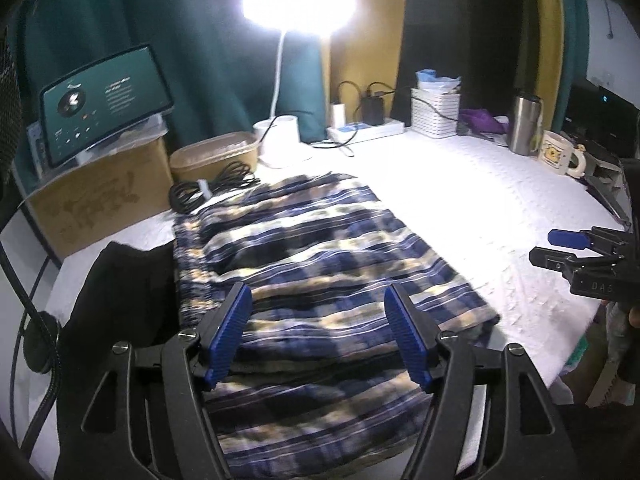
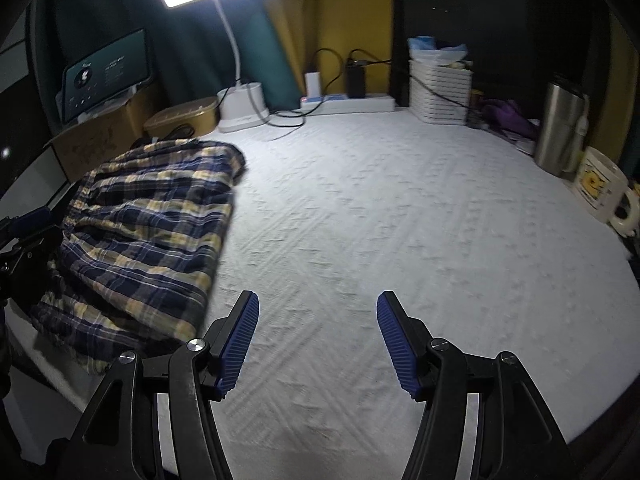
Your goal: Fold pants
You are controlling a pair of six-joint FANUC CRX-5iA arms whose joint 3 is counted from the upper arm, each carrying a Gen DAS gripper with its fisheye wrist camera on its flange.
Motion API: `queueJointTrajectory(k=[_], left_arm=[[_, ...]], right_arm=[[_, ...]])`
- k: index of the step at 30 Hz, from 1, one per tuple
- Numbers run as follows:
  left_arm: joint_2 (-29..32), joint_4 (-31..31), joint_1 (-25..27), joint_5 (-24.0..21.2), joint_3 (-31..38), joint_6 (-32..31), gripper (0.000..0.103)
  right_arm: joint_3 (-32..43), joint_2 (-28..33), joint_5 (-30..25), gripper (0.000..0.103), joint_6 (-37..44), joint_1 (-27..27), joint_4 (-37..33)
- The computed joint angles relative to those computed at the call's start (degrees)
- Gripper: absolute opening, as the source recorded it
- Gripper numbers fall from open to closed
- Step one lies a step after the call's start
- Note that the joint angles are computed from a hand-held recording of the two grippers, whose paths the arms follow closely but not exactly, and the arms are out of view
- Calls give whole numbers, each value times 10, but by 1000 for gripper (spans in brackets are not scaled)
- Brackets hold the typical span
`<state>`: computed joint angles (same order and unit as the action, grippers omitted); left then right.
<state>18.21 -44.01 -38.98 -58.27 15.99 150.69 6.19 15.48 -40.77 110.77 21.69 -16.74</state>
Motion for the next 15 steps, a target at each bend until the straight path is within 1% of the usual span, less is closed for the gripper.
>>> queueJointTrajectory(k=[5, 10, 15], left_arm=[[14, 0, -11, 2, 23, -13, 74], [28, -8, -23, -5, 50, -34, 75], [35, -23, -36, -10, 71, -32, 77]], right_arm=[[-16, -18, 13, 64, 1, -17, -5], [-30, -34, 24, 65, 5, -32, -11], [-41, -51, 34, 65, 11, -46, -18]])
